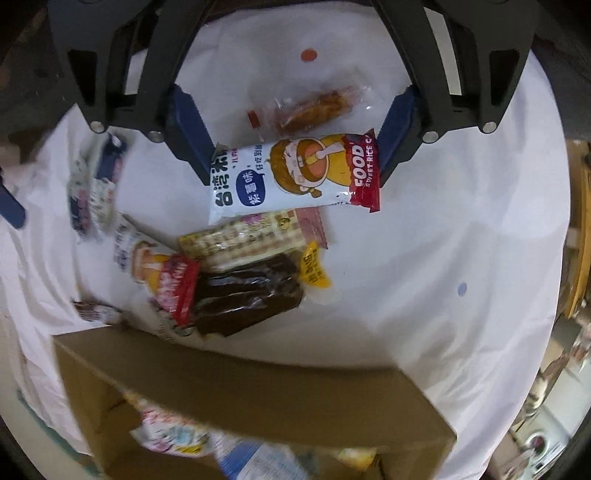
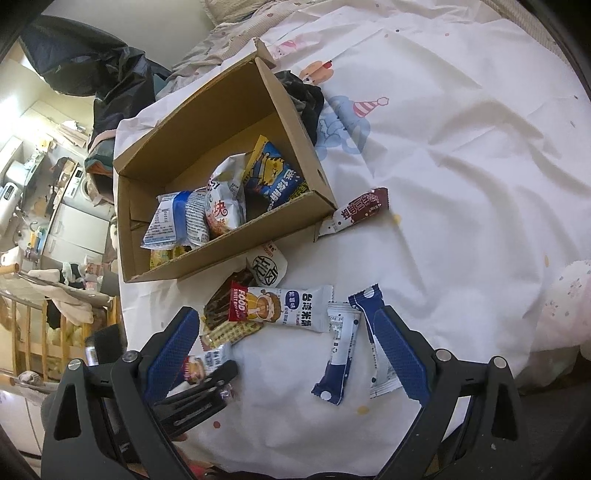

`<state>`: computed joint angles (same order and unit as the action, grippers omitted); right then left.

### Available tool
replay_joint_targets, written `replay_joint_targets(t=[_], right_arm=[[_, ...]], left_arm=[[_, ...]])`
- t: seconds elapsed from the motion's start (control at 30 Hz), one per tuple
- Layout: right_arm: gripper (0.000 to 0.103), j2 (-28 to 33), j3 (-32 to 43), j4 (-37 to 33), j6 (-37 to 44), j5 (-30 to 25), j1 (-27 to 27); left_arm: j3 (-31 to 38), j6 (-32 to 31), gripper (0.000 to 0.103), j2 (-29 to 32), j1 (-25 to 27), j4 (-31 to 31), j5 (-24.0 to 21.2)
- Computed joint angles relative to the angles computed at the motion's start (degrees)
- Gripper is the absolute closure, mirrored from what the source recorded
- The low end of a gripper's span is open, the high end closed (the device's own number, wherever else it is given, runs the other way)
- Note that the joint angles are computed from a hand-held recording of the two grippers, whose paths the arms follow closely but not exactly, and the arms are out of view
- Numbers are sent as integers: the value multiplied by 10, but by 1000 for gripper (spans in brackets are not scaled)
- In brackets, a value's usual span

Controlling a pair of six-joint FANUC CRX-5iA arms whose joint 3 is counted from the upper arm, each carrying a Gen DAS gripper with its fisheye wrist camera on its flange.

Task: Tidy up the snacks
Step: 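Lower the left tool onto the red-white rice cake bar and grasp it, then carry the rice cake bar into the box with the left tool while the right tool carries a stick packet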

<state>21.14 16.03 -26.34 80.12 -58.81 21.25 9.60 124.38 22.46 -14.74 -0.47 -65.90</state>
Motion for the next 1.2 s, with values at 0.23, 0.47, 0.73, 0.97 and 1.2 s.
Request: replay_joint_targets(t=[0.23,0.47,0.73,0.97,1.2], right_arm=[[14,0,-8,39,-18,3,11],[61,74,64,20,-26,-131,12],[74,112,74,108,-63,-151,49],[85,91,35,159,-70,-113,71],[85,27,-15,99,-49,-18,47]], left_arm=[[22,-105,24,-40,4,-8,-23],[-26,-147,24,-85,52,-19,-4],[-58,-146,24,-102,70,-3,33],[-72,-141,24,-110,75,4,42],[-94,-108,24,-120,90,6,60]])
